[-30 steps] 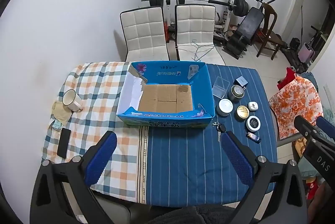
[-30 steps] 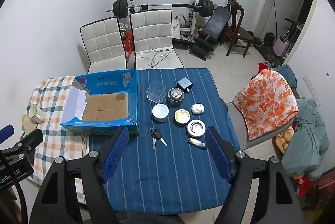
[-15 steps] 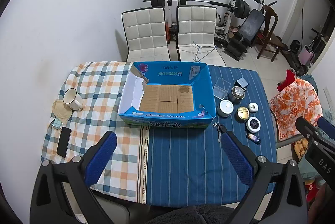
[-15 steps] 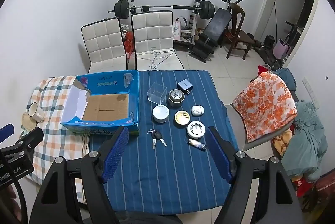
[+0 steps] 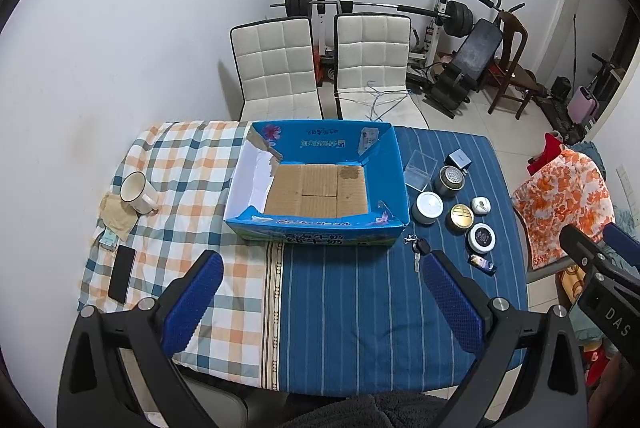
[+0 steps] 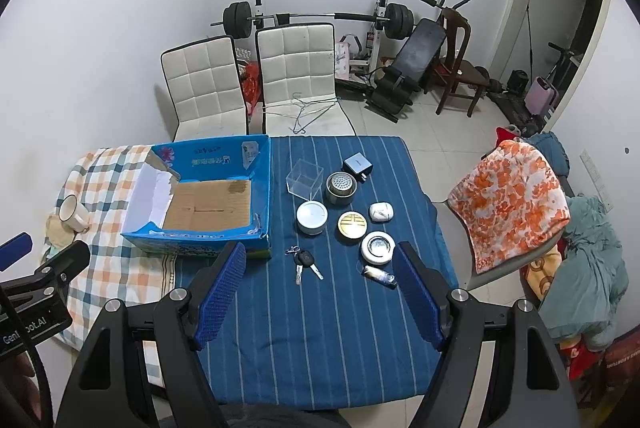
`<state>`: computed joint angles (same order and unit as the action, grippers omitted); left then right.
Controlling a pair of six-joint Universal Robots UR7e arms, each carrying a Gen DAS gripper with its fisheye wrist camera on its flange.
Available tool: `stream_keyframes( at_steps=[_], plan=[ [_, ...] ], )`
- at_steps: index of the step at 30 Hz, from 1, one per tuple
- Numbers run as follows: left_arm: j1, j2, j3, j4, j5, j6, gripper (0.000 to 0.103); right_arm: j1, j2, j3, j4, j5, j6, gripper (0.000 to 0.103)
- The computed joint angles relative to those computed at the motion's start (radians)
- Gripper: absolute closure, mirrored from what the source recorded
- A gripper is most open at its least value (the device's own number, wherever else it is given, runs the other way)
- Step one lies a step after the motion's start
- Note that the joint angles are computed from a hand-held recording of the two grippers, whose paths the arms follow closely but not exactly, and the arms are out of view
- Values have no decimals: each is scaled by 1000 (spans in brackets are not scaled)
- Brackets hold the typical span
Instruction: Organize rigid objects
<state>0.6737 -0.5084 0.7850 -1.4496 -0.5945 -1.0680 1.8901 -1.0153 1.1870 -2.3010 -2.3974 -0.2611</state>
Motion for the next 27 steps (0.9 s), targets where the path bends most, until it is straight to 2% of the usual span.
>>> stream_keyframes(
  at_steps=[14,16,27],
  plan=[
    [-4,23,-36,11,4,-1,0,6,-10,24,-31,15,-16,25],
    [-7,47,-78,31,4,-4,0,7,-7,22,-28,17,-15,25],
    [-8,45,-72,24,6,-2,0,4,-14,28,-27,21,-10,25]
  ],
)
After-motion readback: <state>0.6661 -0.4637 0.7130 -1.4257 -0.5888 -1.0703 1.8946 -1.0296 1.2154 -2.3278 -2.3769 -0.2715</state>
